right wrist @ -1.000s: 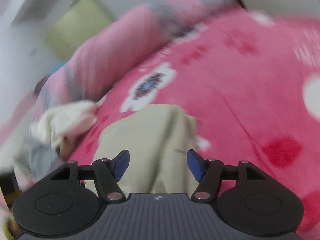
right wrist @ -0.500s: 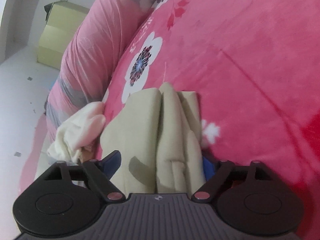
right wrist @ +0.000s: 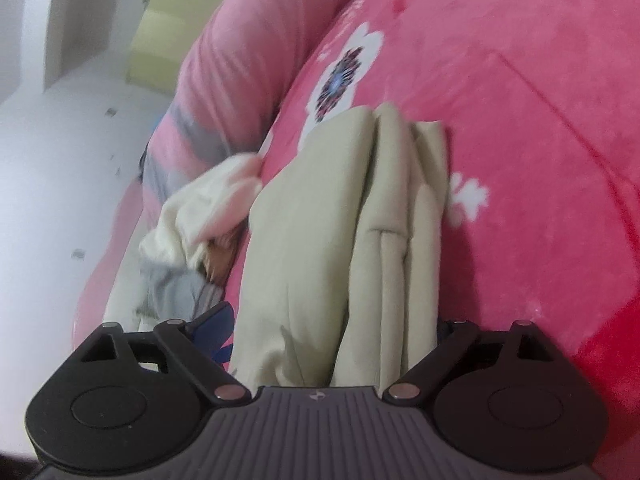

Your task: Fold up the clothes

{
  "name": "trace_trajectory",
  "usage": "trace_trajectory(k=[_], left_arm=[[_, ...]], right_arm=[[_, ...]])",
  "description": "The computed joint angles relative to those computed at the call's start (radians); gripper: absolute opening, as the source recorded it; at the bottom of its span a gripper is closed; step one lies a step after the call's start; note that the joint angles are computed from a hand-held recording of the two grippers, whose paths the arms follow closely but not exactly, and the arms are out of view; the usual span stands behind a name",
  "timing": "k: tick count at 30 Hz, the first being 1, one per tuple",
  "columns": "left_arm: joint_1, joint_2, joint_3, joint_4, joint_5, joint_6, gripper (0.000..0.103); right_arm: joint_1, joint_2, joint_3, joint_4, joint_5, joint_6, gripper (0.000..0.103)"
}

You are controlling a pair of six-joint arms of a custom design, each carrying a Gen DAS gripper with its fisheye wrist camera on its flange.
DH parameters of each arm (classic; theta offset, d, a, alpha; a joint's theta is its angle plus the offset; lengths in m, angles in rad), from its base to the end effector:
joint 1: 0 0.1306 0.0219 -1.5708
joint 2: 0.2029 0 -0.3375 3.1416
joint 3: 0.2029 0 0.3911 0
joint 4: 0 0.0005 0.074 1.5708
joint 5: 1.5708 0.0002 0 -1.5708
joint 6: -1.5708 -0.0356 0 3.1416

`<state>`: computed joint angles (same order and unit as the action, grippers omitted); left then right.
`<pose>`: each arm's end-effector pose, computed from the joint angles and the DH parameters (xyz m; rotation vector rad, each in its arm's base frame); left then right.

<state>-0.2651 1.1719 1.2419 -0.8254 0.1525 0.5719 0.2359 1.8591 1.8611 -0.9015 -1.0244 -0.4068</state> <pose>0.4092 -0.1172 0.4140 -0.2873 2.3749 -0.5866 0.6051 0.1762 0.3564 -0.2638 2.4278 1.5424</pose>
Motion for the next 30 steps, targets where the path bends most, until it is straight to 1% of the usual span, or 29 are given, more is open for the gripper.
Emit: trace_trajectory(k=[2, 4, 6, 8, 10, 12, 13, 15, 16, 17, 19, 20, 23, 25, 27, 29, 30], left_arm=[[0.015, 0.013, -0.010, 0.040, 0.069, 0.028, 0.088], [0.019, 0.046, 0.006, 0.053, 0.093, 0.037, 0.086], [0.019, 0.084, 0.034, 0.048, 0.103, 0.035, 0.085], [0.011, 0.131, 0.078, 0.029, 0.099, 0.021, 0.086], [0.001, 0.168, 0.113, 0.016, 0.085, 0.005, 0.089], [-0.008, 0.191, 0.131, 0.018, 0.074, -0.005, 0.093], [-0.009, 0.194, 0.131, 0.025, 0.072, -0.002, 0.095], [-0.009, 0.193, 0.123, 0.045, 0.070, 0.009, 0.096], [-0.008, 0.189, 0.117, 0.054, 0.071, 0.019, 0.095], [-0.004, 0.180, 0.108, 0.061, 0.079, 0.031, 0.092], [0.005, 0.155, 0.087, 0.079, 0.102, 0.051, 0.087], [0.011, 0.136, 0.071, 0.091, 0.124, 0.057, 0.086], [0.018, 0.089, 0.024, 0.136, 0.173, 0.067, 0.086], [0.014, 0.090, 0.020, 0.129, 0.168, 0.057, 0.086], [0.011, 0.102, 0.023, 0.119, 0.155, 0.047, 0.086], [0.017, 0.121, 0.023, 0.137, 0.156, 0.057, 0.085], [0.022, 0.126, 0.020, 0.151, 0.162, 0.071, 0.085]], right_arm=[[0.000, 0.016, 0.018, -0.010, -0.023, 0.013, 0.092], [0.001, 0.034, 0.037, -0.003, -0.038, 0.002, 0.088], [0.003, 0.058, 0.064, -0.002, -0.048, -0.008, 0.087], [0.006, 0.092, 0.109, -0.032, -0.066, 0.012, 0.087], [0.009, 0.128, 0.158, -0.065, -0.083, 0.033, 0.087], [0.009, 0.153, 0.187, -0.075, -0.109, 0.036, 0.087], [0.009, 0.166, 0.202, -0.081, -0.122, 0.038, 0.087], [0.009, 0.171, 0.197, -0.045, -0.143, 0.007, 0.087], [0.010, 0.166, 0.188, -0.031, -0.144, -0.001, 0.087], [0.012, 0.155, 0.178, -0.023, -0.139, 0.001, 0.087], [0.014, 0.142, 0.176, -0.052, -0.150, 0.065, 0.085], [0.016, 0.136, 0.177, -0.067, -0.155, 0.097, 0.085], [0.020, 0.158, 0.223, -0.119, -0.157, 0.143, 0.084], [0.025, 0.197, 0.270, -0.136, -0.159, 0.115, 0.083], [0.029, 0.228, 0.309, -0.168, -0.151, 0.125, 0.079], [0.029, 0.245, 0.334, -0.199, -0.150, 0.146, 0.075], [0.027, 0.243, 0.335, -0.230, -0.144, 0.177, 0.072]])
